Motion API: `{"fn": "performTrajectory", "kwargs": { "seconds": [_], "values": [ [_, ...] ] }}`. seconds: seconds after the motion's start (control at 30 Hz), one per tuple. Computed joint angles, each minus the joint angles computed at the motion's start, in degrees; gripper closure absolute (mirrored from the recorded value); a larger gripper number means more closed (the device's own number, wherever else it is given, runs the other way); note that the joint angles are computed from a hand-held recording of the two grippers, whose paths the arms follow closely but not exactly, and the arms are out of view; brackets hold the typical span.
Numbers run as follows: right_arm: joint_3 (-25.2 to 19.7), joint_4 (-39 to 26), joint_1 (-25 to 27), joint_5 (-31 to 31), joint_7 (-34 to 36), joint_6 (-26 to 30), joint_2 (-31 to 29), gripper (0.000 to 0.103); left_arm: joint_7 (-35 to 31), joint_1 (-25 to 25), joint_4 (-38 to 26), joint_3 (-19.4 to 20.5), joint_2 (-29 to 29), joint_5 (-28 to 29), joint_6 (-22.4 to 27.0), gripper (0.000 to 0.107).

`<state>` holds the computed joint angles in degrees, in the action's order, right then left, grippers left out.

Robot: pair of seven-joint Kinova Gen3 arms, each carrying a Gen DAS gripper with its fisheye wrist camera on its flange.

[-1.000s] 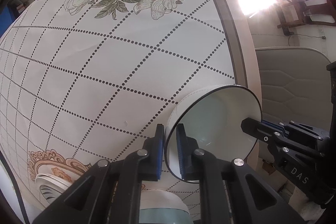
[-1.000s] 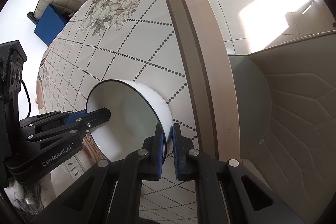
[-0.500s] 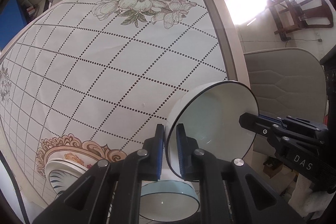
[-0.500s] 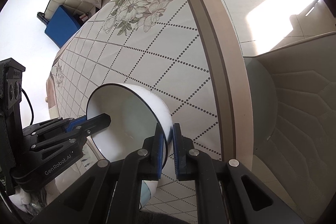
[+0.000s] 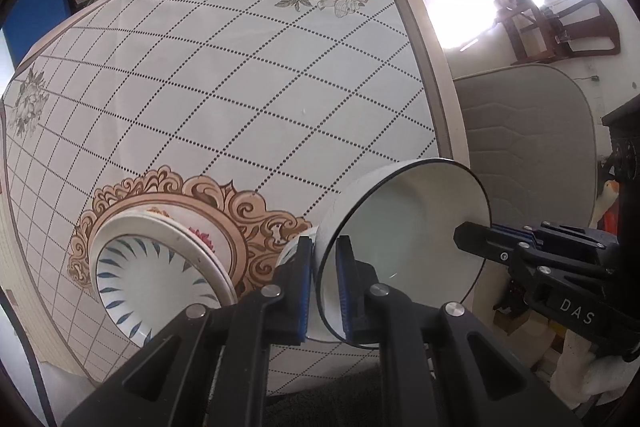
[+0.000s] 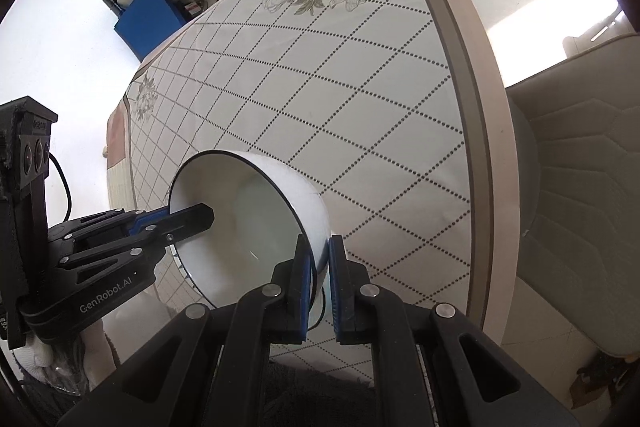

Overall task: Organize plates and bowls
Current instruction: 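Carry the white bowl with both grippers and lower it into the bowl stack, then open both grippers and release the white bowl on the stack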

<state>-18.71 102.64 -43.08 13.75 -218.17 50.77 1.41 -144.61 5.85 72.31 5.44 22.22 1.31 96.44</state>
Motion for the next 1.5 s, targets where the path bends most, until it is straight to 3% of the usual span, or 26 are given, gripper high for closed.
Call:
{"fn": "performTrajectory", "kwargs": {
  "seconds": [0.23, 0.47, 0.97, 1.5],
  "values": [
    [0.8, -4.9, -4.0, 0.1, -0.6, -0.5, 5.9, 0.093, -3.5, -3.9, 2.2, -1.6, 0.3, -1.4, -1.1, 0.098],
    [3.3, -4.7, -6.0, -2.5, 1.0, -3.6, 8.6, 0.093, -3.6, -4.7, 5.0, -2.0, 1.2, -2.8, -3.7, 0.098],
    [5.3, -3.6, -5.5, -7.1, 4.4, -4.6, 9.8, 0.093, -2.7, -3.2, 10.8, -1.7, 0.0, -5.2, -9.2, 0.098],
    [5.6, -6.8, -3.2, -12.2, 10.0, -0.6, 11.3, 0.090, -0.7, -3.2, 8.2, -1.7, 0.8, -5.4, -7.7, 0.097]
  ]
}}
